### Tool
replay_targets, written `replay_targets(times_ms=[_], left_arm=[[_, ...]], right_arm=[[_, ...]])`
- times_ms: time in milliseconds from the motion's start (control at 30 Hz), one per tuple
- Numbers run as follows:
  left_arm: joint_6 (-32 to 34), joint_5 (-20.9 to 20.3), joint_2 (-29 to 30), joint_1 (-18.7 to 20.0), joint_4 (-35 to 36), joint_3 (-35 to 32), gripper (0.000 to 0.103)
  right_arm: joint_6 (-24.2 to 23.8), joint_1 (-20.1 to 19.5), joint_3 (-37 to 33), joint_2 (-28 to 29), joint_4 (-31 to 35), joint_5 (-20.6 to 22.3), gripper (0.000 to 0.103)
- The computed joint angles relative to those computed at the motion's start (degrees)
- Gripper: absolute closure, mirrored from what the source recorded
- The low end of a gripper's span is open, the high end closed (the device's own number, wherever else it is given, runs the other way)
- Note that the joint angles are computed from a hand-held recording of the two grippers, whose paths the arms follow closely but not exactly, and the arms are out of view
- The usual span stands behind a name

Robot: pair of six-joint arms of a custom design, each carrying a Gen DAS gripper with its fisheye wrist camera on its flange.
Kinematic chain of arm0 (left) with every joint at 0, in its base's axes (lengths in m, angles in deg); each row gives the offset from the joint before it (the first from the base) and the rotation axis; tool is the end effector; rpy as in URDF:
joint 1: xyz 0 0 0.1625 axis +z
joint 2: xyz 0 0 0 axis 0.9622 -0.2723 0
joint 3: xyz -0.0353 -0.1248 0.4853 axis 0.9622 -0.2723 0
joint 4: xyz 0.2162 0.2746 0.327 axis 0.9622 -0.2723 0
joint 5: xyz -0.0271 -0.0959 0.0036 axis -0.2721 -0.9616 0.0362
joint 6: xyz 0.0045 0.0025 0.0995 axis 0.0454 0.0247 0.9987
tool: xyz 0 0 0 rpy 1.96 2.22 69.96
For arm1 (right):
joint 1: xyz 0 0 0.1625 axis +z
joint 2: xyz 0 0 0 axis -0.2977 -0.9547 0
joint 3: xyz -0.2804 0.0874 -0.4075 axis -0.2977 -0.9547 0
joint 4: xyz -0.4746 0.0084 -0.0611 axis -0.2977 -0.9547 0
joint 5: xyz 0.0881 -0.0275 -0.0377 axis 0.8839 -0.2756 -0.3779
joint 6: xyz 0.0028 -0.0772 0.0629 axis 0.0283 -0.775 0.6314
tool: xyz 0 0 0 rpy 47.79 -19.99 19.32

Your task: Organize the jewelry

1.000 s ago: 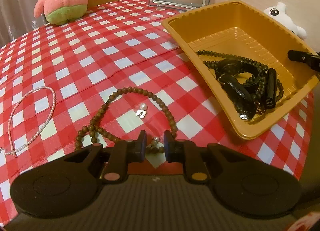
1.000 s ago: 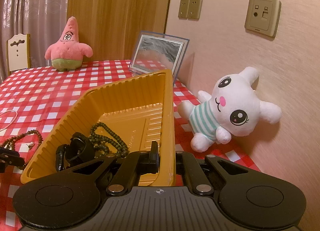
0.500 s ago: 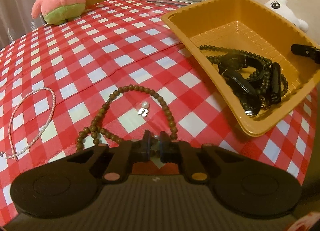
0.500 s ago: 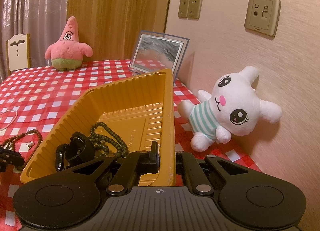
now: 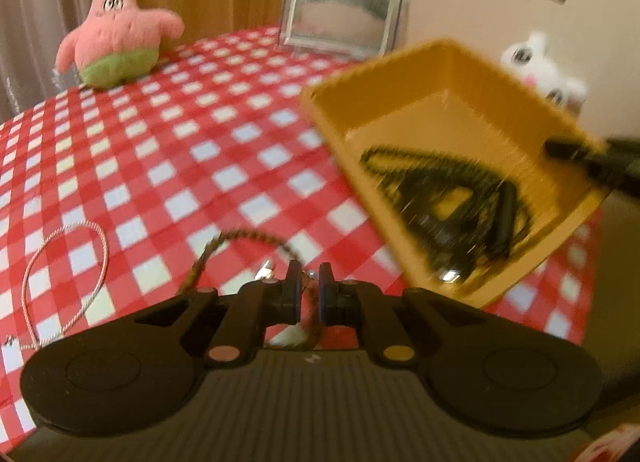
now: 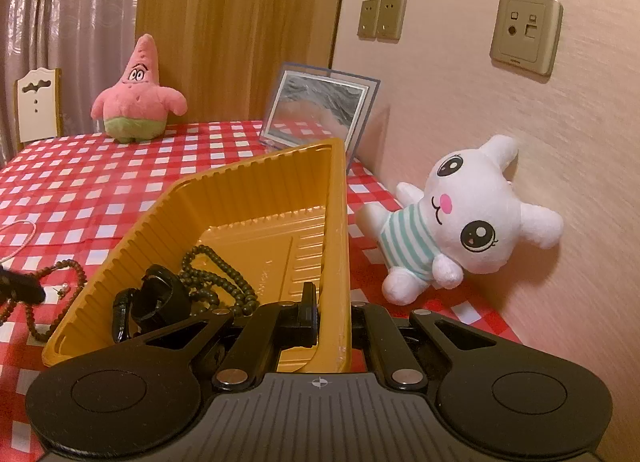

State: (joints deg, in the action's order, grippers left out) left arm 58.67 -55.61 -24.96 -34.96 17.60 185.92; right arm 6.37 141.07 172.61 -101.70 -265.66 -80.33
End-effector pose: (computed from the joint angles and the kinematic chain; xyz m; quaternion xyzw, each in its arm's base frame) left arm -0.0395 -0.3131 0.3943 0.1010 0.8696 -0.3497 0.3336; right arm 0.3767 -0.4223 0.0756 0.3905 -0.8254 0.3162 0.2572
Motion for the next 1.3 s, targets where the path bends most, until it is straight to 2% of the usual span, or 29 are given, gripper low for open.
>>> replay_targets(times_ms=[200,333,533,733,867,1067,1200,1300], left_arm=[[5.35,4.59,-1.2,-2.0,-4.72,-3.3,0.096],[10.32,9.36,-0.27,-0.47,-9.46,-5.36,0.096],[18.0,19.19,2.95,3.8,-17.06,-7.37,0.096],[20.47,23.81,6.38,6.41,-20.44,-8.1,0.096],[20.3,23.65,7.7,7.07,-21.17,-8.07,0.096],[19.72,22.58,6.47,5.98,-21.0,-8.24,0.086],[18.21,18.67,3.91,3.51,-19.52,-7.89,0.086],[15.22,13.57,1.22,0.9,-17.39,-7.35,0.086]], right_arm=[[0.01,0.21,-0.12,-0.02,0.1,-0.01,0.099],[-1.23,0.61,-0.34,0.05,-0.03,0.0,0.099],[-2.83,0.73,-0.89,0.39,-0.5,0.84,0.099],[-4.07,0.75,-1.19,0.67,-0.95,1.52,0.099],[-4.16,0.69,-1.14,0.65,-1.02,1.63,0.099],[-3.95,0.65,-1.2,0.79,-1.16,1.56,0.099],[-3.86,0.58,-1.12,0.83,-1.23,1.56,0.099],[-3.91,0.54,-1.15,0.81,-1.17,1.53,0.099]])
